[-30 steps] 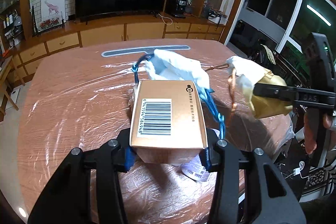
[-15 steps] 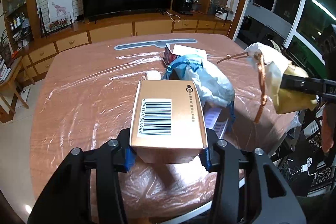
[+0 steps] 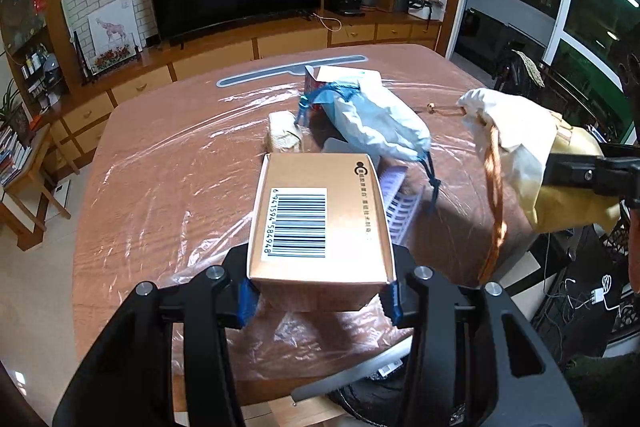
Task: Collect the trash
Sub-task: 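Lift the yellow bag and brown box with both tools and carry them over the bin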
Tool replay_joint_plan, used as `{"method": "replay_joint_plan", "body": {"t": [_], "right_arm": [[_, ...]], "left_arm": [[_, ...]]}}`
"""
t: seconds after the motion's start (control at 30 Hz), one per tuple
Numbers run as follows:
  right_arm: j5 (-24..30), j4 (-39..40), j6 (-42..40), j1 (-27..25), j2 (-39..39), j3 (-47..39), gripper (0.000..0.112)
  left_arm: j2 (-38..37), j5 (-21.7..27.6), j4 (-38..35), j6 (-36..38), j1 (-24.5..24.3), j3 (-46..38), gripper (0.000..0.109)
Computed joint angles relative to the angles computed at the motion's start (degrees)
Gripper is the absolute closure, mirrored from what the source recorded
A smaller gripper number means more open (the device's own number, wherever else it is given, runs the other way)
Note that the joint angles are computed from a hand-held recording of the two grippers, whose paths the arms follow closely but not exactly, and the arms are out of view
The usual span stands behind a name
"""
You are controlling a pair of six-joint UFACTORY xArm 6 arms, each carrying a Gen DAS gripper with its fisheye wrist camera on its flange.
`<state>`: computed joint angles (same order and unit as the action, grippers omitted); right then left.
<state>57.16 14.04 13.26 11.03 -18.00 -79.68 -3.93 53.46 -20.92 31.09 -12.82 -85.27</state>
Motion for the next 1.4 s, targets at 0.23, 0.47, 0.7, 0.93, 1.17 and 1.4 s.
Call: {"method": "replay_joint_plan", "body": {"t": [0.23, 0.47, 0.7, 0.93, 1.17, 1.4], "right_arm": [[0.97, -0.86, 1.45, 1.84, -2.66, 2.97, 0.059], [2.03, -1.23, 2.83, 3.59, -5.9, 5.94, 0.059], [3.45, -1.62, 4.22, 4.78, -8.28, 7.61, 0.059], [5.59, -1.81, 4.8, 5.29, -10.6, 8.89, 0.059], [7.45, -1.5, 5.27, 5.41, -12.71, 10.4, 0.059], [10.38, -1.24, 5.14, 5.51, -14.73, 11.79, 0.059]], "left_arm": [[-1.95, 0.36, 0.16, 1.64, -0.27, 2.06, 0.06], [-4.73, 0.87, 0.0, 3.4, -0.62, 4.69, 0.06], [-7.64, 2.0, 0.1, 4.92, -0.92, 7.46, 0.06], [-10.57, 3.56, -0.19, 6.43, -1.03, 9.87, 0.06], [-13.88, 5.36, -0.27, 8.29, -1.42, 12.74, 0.06], [-16.12, 7.84, -0.81, 9.78, -1.66, 14.7, 0.06]]}}
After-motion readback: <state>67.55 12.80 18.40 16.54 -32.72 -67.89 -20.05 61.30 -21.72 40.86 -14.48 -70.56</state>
